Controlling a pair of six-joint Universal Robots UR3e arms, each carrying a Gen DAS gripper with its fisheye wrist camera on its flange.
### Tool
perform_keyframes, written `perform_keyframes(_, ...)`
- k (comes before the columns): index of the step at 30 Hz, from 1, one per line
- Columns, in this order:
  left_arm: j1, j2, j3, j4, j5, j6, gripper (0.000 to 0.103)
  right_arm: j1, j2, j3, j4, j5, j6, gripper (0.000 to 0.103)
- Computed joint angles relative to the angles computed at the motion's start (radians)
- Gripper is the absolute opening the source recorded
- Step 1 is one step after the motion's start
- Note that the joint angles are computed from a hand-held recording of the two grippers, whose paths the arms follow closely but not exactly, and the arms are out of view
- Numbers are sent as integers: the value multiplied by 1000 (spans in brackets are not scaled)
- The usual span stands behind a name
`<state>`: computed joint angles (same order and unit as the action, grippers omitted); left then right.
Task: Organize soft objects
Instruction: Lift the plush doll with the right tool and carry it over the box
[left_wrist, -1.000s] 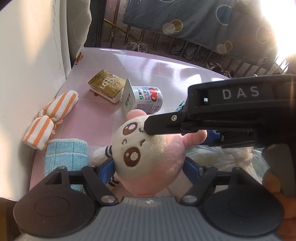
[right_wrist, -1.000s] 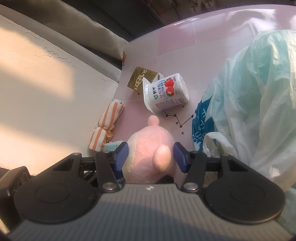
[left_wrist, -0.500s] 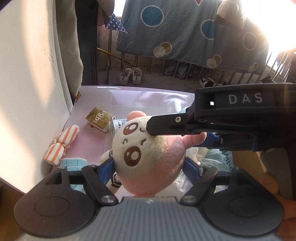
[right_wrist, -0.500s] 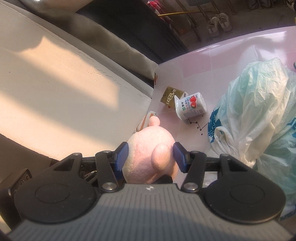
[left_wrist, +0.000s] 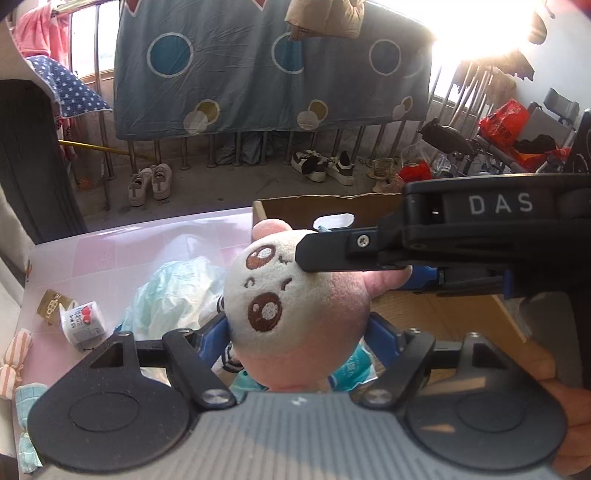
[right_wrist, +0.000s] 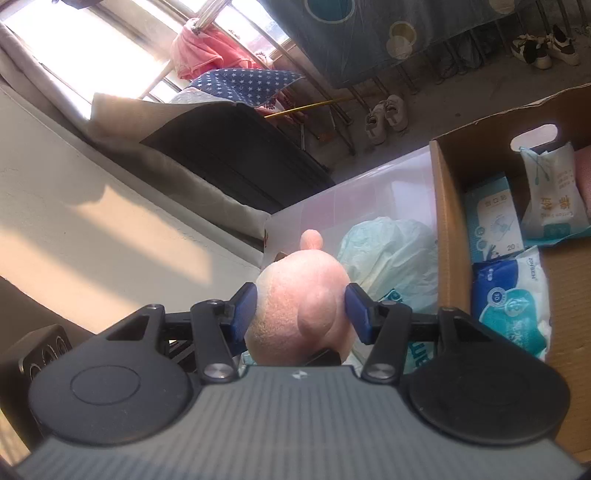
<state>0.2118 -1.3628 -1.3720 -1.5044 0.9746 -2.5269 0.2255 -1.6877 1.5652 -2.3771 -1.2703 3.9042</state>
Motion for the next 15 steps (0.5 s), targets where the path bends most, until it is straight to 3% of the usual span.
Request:
perform_keyframes(5,-306,-201,115,119,89,-198,79,-355,-353,212,249,171,-195,52)
perform_keyframes(9,-453,-371,198,166,134,-294,79,-709,-551,283,584,341,-495,52)
perform_keyframes(12,-513,-493,246,183,148,-349,79,-857,-583,348,705,378,-670,52)
perform_keyframes(15,-538,-590,279,189,143,-387,79,-925,-565,415,726,364,-771,52)
